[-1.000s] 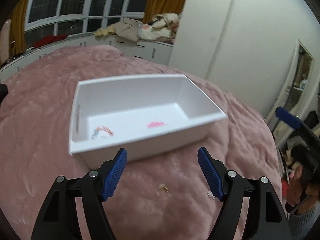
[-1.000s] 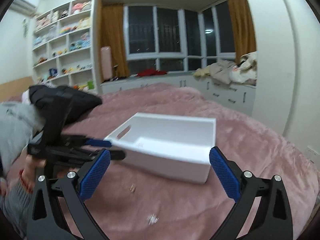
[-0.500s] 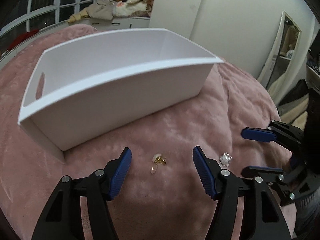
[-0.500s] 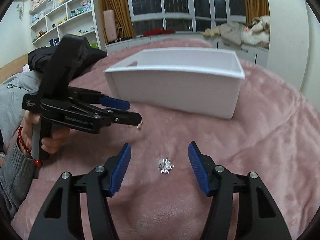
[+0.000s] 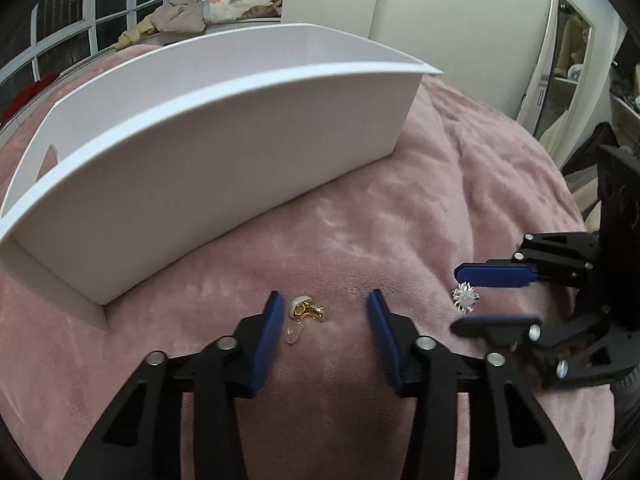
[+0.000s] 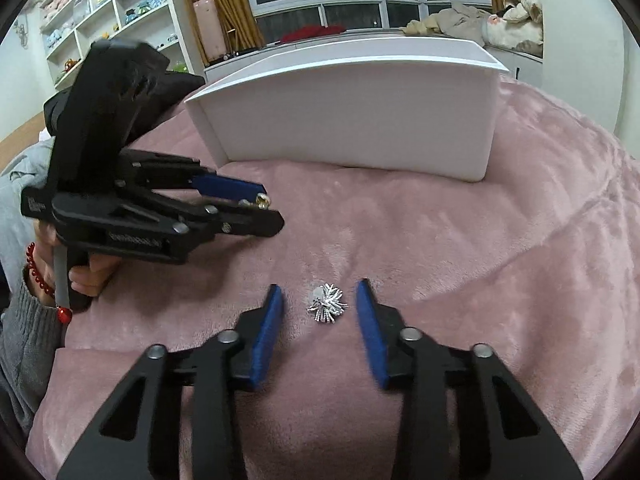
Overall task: Organize jewelry
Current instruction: 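Grasp the silver flower charm with the right gripper while the left grasps the gold charm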
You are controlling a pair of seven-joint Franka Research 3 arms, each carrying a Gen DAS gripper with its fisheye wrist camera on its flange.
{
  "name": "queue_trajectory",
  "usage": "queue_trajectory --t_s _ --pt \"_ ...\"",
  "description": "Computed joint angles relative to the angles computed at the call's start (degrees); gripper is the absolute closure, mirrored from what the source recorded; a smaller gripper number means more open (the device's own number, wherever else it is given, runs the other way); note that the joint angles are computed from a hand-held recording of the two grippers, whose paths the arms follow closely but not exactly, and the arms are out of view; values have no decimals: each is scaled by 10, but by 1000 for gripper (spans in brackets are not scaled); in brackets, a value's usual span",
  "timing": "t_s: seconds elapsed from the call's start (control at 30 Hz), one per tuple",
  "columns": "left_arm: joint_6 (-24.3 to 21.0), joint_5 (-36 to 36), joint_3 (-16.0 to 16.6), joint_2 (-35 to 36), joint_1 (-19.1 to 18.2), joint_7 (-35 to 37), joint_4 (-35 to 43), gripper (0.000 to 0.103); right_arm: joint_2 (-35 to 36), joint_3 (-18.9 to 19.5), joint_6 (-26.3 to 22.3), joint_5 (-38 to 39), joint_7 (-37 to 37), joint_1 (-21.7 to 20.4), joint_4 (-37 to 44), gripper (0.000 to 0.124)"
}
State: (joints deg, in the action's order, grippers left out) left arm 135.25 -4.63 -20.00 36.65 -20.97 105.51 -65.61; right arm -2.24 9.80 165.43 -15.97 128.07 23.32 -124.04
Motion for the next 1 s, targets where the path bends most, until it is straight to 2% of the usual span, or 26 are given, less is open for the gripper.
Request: queue_trajectory --t_s 0.07,0.2,0.43,0.67,1.0 --pt "1 -1 -2 -3 1 5 -4 69 -5 1 8 -20 19 -3 -6 103" --pt "-3 7 5 1 -6 -8 5 80 -11 6 17 -52 44 -10 -10 104" --pt "-8 1 -1 1 -1 -5 12 80 -26 17 31 -91 85 -26 -21 104" --pt "-1 -20 -4 -6 10 -17 11 80 -46 29 50 -90 94 -45 -37 104" --pt "43 -53 -17 -40 29 0 -22 80 -47 47 34 -118 112 -67 -8 104"
